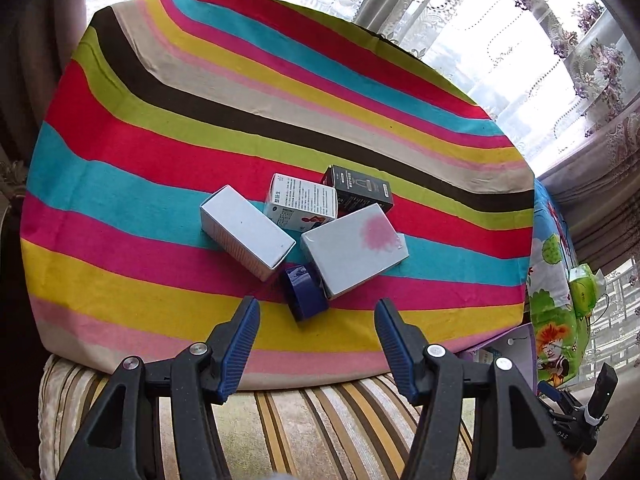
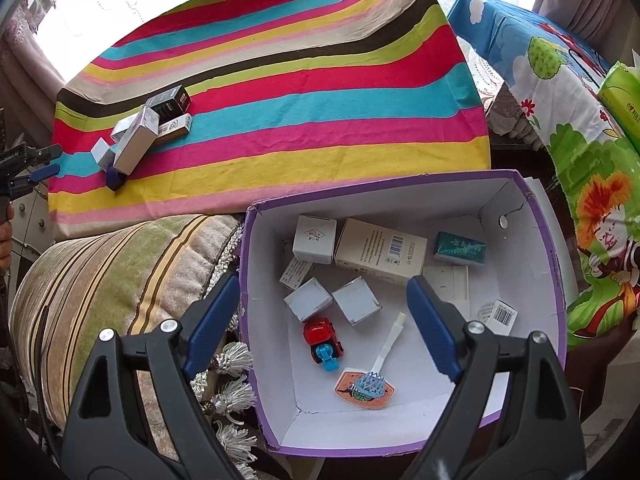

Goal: Organize rigid objects
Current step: 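Move both open tools back toward the remaining boxes on the cloth, then grasp blue cup with left tool while right tool grasps pink-stained white box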

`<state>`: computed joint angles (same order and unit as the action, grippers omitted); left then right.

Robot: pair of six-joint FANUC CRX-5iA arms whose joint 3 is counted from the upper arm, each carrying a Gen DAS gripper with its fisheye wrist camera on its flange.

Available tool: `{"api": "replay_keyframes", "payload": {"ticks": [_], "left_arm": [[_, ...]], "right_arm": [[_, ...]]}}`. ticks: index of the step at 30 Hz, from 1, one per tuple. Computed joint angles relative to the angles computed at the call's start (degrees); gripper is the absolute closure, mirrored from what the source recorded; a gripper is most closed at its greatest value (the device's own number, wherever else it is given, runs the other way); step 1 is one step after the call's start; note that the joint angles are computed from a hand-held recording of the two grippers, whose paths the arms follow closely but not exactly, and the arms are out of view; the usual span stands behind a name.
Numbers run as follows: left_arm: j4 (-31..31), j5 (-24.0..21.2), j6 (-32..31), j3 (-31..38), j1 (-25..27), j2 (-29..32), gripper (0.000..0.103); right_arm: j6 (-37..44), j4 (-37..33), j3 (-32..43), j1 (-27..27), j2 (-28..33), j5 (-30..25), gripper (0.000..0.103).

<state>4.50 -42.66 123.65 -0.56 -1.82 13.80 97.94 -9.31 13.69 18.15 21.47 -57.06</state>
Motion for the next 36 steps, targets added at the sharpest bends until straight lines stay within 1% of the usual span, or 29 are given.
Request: {"api": "replay_keyframes", "payload": {"ticks": [4, 8, 13, 16, 21, 23, 26, 29, 31, 32, 33, 36], "left_arm": [[0.5, -1.2, -0.2, 0.1, 0.4, 0.9, 0.042], [1.5, -1.0, -0.2, 0.0, 0.5, 1.8, 0.042], [1.5, -1.3, -1.3, 1.3, -0.1, 2.9, 0.042], [1.8, -1.6, -2.8, 2.5, -0.4, 3.9, 0.042], [2.6, -6.0, -4.4, 7.1, -0.6, 9.1, 0.043], [0.9, -8.7, -4.0, 10.3, -1.2, 11.6, 0.043], [-1.6, -11.6, -3.5, 14.3, -2.0, 14.5, 0.043], [-5.6, -15.4, -2.2, 19.2, -3.1, 17.4, 0.043], [-7.5, -17.2, -1.8, 21.3, -3.6, 18.8, 0.054], [-7.7, -17.7, -1.8, 21.8, -3.7, 19.3, 0.065], [-7.7, -17.8, -1.7, 21.7, -3.6, 19.4, 0.072], [-7.1, -16.1, -1.8, 19.9, -3.2, 18.6, 0.073]], "right_arm": [[0.2, 1.0, 0.0, -0.1, 0.7, -1.3, 0.015], [-1.6, 5.4, -2.1, -0.4, 1.2, -1.8, 0.015], [-4.2, 5.6, -3.1, -1.9, 1.6, -1.9, 0.015], [-4.2, 4.6, -3.0, -1.8, 1.3, -1.2, 0.015], [-2.6, 3.8, -2.3, -0.2, 1.0, -0.2, 0.015], [-2.5, 3.4, -2.1, 0.0, 1.0, 0.4, 0.015], [-3.2, 3.3, -1.6, 0.2, 1.2, 0.6, 0.015], [-3.6, 3.4, -1.4, 0.2, 1.5, 0.6, 0.015], [-4.0, 3.1, -1.2, 0.1, 1.6, 0.7, 0.015], [-4.2, 3.1, -1.3, 0.0, 1.5, 0.9, 0.015], [-4.3, 3.0, -1.4, 0.0, 1.5, 1.1, 0.015], [-4.5, 2.9, -1.2, -0.2, 1.8, 1.1, 0.015]]}}
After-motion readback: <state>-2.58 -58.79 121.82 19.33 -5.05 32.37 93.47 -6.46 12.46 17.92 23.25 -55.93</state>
